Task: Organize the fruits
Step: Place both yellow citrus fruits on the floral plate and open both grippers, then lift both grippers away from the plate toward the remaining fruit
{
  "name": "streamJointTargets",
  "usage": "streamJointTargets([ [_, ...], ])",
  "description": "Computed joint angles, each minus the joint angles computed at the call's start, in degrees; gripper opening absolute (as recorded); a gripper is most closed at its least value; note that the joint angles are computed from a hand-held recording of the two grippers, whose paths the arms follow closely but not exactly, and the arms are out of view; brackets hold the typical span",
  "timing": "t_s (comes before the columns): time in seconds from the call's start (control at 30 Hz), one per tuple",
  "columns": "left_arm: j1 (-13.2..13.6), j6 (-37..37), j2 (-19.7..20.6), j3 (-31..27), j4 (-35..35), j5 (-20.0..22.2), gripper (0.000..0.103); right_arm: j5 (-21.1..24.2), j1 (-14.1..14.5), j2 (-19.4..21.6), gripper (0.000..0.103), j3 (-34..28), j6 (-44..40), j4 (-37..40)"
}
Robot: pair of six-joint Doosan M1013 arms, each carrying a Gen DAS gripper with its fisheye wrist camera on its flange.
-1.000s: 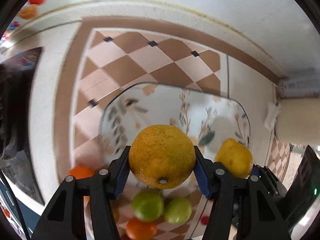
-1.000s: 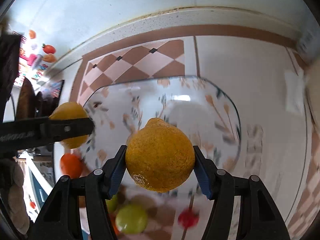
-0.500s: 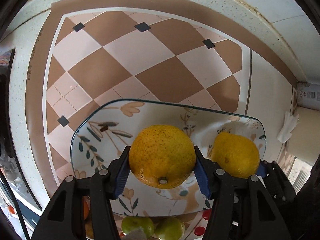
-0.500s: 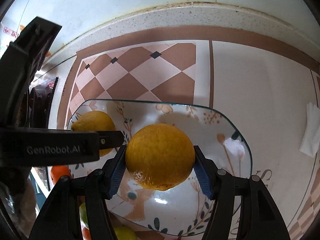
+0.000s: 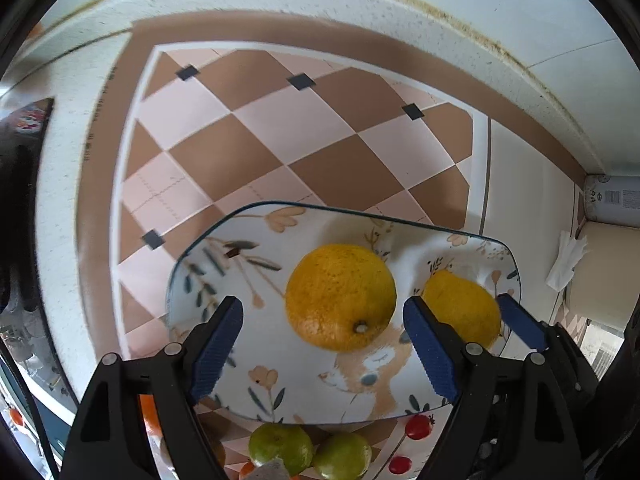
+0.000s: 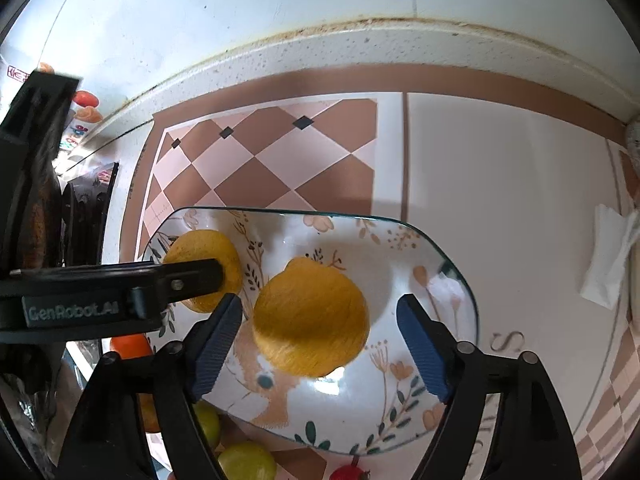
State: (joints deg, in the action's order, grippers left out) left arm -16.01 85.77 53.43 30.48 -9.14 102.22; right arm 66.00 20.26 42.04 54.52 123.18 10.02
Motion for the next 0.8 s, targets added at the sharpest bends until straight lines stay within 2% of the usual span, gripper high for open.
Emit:
streamJointTargets([
  [0.07,-0.17,0.63,-1.93,2.42,2.25,-2.88,0.082,0.43,0.31,-1.02,0.09,0.89,1.21,-1.73],
  [0.27,-0.73,2.57,-10.49,14.47,9.85,-14.3,0.082,2.68,2.37,-4.73,0.091,4.35,6.6,-8.13],
  [0.43,-1.66,3.08,-17.41,24.53,12.84,-21.9,0.082,3.38,4.5,-7.83,0.094,7.39,10.53,-11.0],
  [0.53,-2.62,2.56,-20.25,28.47,13.81,-24.78,0.082,4.44,6.27,-9.4,0.095,8.18,14.16,-14.88],
  [0.8,-1.7,4.91,-26.79,35.78,13.13,-30.43,0.082,5.4,9.94,-12.99,0.095,9.36,21.76,-20.68],
])
